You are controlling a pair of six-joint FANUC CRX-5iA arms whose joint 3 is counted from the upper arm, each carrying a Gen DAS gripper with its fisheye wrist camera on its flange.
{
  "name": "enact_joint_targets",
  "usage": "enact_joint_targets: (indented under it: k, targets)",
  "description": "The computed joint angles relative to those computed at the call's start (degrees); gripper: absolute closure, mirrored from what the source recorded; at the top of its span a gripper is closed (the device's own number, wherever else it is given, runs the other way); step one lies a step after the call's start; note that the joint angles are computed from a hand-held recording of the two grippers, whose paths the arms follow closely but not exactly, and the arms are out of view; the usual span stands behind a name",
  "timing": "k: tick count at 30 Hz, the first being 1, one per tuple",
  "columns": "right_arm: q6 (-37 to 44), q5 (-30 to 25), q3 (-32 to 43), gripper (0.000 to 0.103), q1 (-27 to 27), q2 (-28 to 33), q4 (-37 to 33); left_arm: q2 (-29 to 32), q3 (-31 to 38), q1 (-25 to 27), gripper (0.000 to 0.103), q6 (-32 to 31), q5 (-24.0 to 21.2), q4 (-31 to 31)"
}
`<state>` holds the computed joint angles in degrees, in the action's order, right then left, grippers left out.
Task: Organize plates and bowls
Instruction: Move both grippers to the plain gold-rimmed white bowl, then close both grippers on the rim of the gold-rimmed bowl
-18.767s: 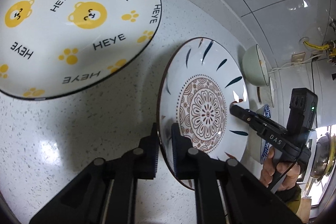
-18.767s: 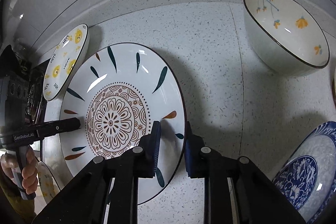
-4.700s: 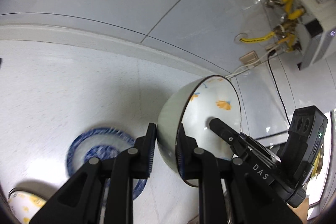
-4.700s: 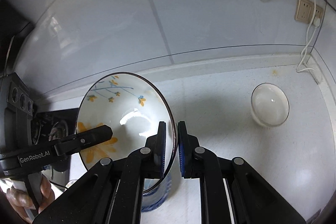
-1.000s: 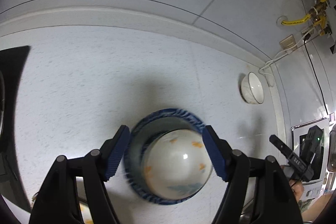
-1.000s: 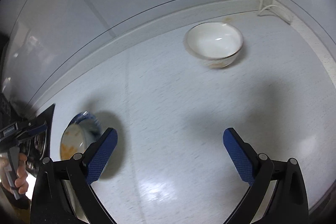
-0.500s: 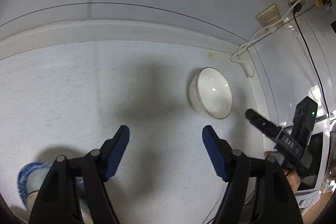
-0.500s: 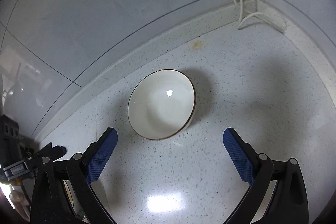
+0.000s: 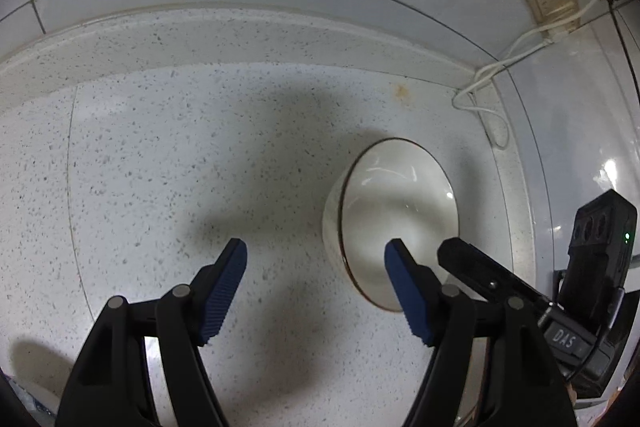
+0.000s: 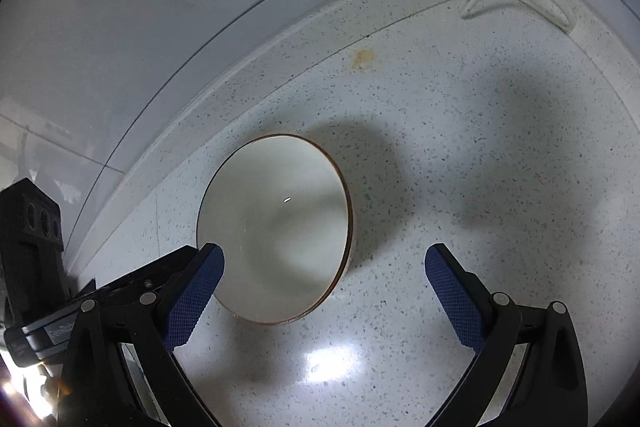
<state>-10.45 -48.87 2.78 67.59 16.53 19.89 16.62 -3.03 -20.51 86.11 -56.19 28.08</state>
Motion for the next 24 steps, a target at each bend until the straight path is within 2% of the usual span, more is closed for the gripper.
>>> enact_joint_targets:
  k: [1,3,4,6,9,11,12,14,15,17,20,24]
  targets:
    - [-0.3,0.8,-0.5,0.010,-0.1,-0.2,0.1,0.6,0.5,-0.1,0.034,0.2,0.1,0.0]
    - [1.3,1.2,0.0,0.038,-0.6,0.2,-1.9,1.4,1.0,0.0,0.039,0.5,0.1,-0.3]
    - [2.3,1.4,0.2,0.042,-0.9,0.4,-2.8,2.1,1.6,-0.1,0.042,0.8,-0.2,-0.4]
    - [2.7,2.2,0.1,0.061,-1.1,0.5,-3.5,3.1,2.3,-0.2,0.047,0.8,-0.5,0.0]
    - [1.2,2.1,-0.5,0.078,-0.8,0.5,-2.1,4.5,3.7,-0.5,0.056,1.1,-1.2,-0.7]
    - [0.6,1.2,-0.4,0.089,-0.7,0.5,-1.8,5.6,4.1,-0.5,0.070,0.5,-1.4,0.7]
    - [0.0,2.1,-1.2,0.090,-0.7,0.2,-1.6,6.1,4.3,-0.6,0.073,0.2,-1.4,1.4]
    - [-0.4,2.5,-1.5,0.090,-0.7,0.2,-1.2,6.8,4.9,-1.0,0.087,-1.0,-1.4,2.5]
    - [0.0,1.8,-1.0,0.090,-0.6,0.4,-1.2,7.2,5.7,-1.4,0.090,-1.1,-1.8,2.2]
    - [0.8,0.2,0.5,0.090,-0.4,1.2,-1.5,7.5,6.8,-1.8,0.091,-0.2,-2.0,0.7]
    - [1.4,-0.3,1.0,0.090,-0.4,1.4,-1.8,7.3,5.5,-1.7,0.091,-1.6,-0.9,2.7]
    - [3.2,-1.5,2.3,0.091,-0.4,2.0,-3.1,6.1,4.4,-1.4,0.090,-1.3,-1.6,2.2]
